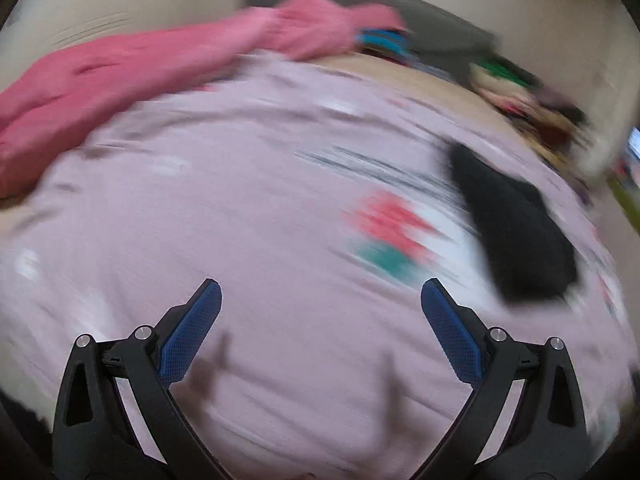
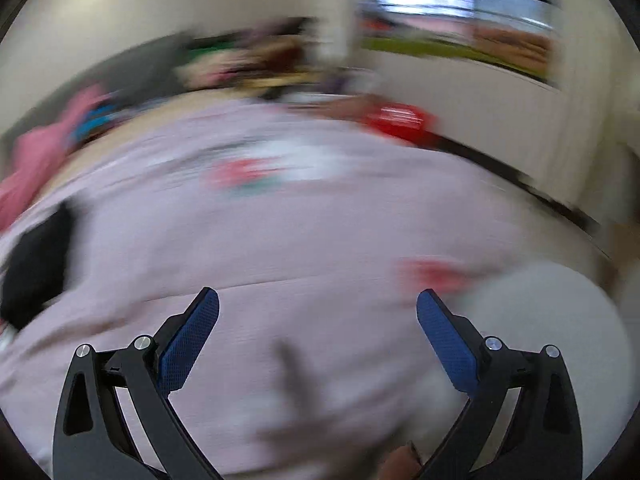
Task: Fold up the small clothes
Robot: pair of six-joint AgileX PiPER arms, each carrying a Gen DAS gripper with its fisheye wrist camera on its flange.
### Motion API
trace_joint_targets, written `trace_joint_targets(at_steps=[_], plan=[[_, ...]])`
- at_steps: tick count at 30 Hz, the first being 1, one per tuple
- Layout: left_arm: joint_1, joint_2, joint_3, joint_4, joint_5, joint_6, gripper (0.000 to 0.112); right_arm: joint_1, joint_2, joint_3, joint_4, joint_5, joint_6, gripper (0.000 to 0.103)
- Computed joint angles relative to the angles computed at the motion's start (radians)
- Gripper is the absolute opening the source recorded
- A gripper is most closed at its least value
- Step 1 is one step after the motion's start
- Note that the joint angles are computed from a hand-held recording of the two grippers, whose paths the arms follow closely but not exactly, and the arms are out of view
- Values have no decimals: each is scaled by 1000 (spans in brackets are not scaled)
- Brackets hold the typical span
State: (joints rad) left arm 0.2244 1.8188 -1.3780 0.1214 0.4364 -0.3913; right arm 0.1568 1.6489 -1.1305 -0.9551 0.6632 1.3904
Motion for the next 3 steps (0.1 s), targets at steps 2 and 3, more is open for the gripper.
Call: trace_joint_targets(at_steps=[2,3], plan=[[111,77,-125,67,63,-37,94,-137,-4,37,2,84,14,99],[166,132,-210,132,104,-80,94,-190,-1,54,-16,116,33,99]])
